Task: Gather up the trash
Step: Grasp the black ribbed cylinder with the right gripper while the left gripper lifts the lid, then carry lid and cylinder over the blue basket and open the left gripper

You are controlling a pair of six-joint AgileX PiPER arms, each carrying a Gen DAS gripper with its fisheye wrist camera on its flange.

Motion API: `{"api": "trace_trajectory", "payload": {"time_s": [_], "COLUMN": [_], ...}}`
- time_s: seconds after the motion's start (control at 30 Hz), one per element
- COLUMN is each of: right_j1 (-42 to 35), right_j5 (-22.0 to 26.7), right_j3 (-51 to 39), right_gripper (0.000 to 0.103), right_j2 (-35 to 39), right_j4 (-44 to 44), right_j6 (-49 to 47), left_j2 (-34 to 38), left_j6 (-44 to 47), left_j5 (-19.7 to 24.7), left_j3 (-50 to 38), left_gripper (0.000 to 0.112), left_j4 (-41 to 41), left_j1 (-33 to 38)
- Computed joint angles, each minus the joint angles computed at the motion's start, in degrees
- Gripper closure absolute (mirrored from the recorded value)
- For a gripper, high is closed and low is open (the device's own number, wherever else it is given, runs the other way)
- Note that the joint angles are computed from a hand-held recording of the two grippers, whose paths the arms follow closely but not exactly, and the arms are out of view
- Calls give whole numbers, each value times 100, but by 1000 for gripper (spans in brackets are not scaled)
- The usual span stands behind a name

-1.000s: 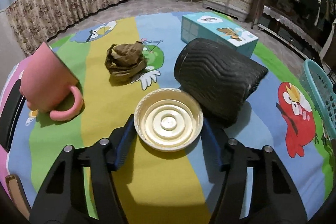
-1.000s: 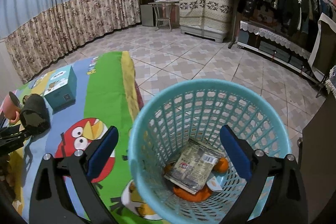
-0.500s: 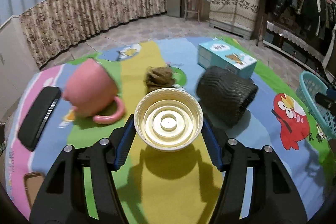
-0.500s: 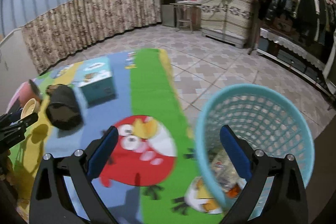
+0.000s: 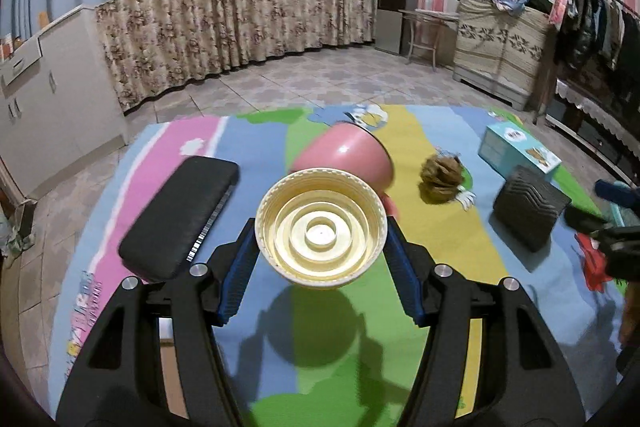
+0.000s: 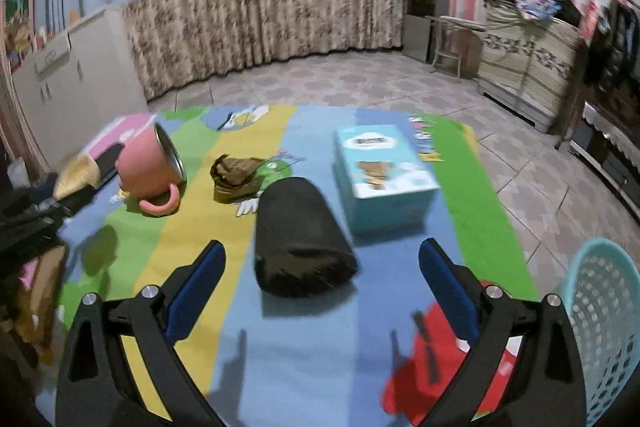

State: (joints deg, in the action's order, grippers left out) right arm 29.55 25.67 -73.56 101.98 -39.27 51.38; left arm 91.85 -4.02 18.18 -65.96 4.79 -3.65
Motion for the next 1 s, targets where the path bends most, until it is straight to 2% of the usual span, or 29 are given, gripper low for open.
{"api": "trace_trajectory", "payload": {"time_s": [0.07, 0.2, 0.23, 0.3, 0.43, 0.6, 0.7, 0.8, 0.87, 1.0], "right_j1": [13, -94, -100, -45, -75, -391, -710, -1249, -1675, -2779], "right_j5": [217, 206, 209, 358, 99, -423, -410, -332, -205, -323], "right_j3": [-301, -535, -553, -699, -504, 464, 1038, 1560, 1930, 2386], "right_gripper": [8, 11, 22, 36, 37, 38, 38, 38, 37, 37], "right_j2": [306, 531, 539, 642, 467, -554, -1305, -2041, -2549, -3152], "right_j4": [119, 619, 706, 793, 815, 399, 260, 523, 432, 938], "right_j6": [-153, -623, -734, -930, -1037, -452, -227, -460, -443, -1182], "left_j2": [36, 99, 100, 104, 84, -57, -91, -93, -56, 165], "left_j6": [163, 446, 435, 312, -305, -1313, -1855, -2298, -2846, -3690], "left_j5": [24, 16, 12, 4, 12, 56, 125, 169, 222, 354], "left_j3": [-101, -221, -239, -257, -288, -260, -348, -466, -554, -845], "left_gripper": [52, 52, 52, 52, 52, 52, 52, 52, 52, 52], "left_j4": [-172, -467, -476, -397, 155, 1193, 1649, 1929, 2400, 3106], "left_j1": [94, 242, 244, 218, 5, -450, -845, -1320, -1733, -2524]}}
